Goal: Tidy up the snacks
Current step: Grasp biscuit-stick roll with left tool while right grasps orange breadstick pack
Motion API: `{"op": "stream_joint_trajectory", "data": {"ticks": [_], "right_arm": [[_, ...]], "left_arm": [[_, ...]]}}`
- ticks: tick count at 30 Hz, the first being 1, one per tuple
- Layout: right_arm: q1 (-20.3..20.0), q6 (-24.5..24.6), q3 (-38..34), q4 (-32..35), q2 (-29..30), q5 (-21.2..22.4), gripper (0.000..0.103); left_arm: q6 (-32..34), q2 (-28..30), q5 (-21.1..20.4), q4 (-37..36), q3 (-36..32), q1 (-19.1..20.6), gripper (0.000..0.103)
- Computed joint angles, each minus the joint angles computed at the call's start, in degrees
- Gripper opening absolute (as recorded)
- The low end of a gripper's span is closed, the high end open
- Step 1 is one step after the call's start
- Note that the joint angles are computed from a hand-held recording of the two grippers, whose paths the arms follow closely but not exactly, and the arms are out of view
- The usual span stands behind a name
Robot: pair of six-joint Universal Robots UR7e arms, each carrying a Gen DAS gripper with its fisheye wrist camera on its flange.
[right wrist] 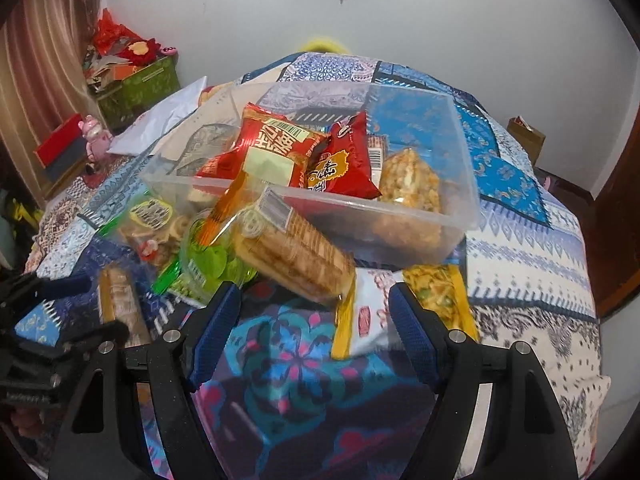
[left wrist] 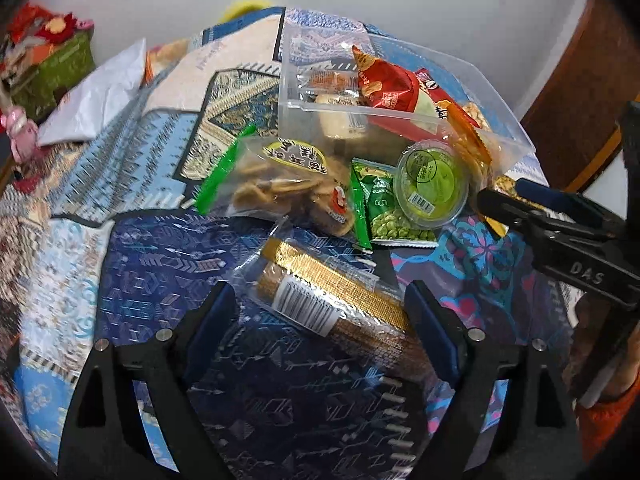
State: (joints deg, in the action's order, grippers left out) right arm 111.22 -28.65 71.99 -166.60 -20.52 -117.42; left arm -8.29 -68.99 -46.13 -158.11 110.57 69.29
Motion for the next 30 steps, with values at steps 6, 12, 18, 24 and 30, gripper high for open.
{"op": "stream_joint_trajectory", "data": {"ticks": [6, 12, 18, 24, 30], "right_arm": [[0.37, -2.89, -2.48, -0.73, 2.11, -1.97, 0.067], [-0.01, -3.14, -4.02, 1.49, 2.46, -1.27, 0.044], [0.01, -2.98, -2.42, 0.32, 1.36, -0.12, 0.026], [0.12, -1.22, 1.82, -0.33, -2.28, 2.51, 0.023], [0.65, -1.01, 5.39, -1.85, -4.8, 3.3, 0.023]], "left_arm": [[-1.33, 2.42, -0.61, 1.81, -2.35, 0.96, 0.085], [-0.26, 2.29, 0.3, -0.67, -0.89, 0.46, 0.079], [1.14, 0.84, -0.19, -1.3, 0.85, -0.23, 0.064], [0.78, -0.66, -0.37, -0.24, 2.06, -0.95, 0.052], [0.53, -2.91, 0.26, 0.33, 4.26, -2.18, 0.039]]}}
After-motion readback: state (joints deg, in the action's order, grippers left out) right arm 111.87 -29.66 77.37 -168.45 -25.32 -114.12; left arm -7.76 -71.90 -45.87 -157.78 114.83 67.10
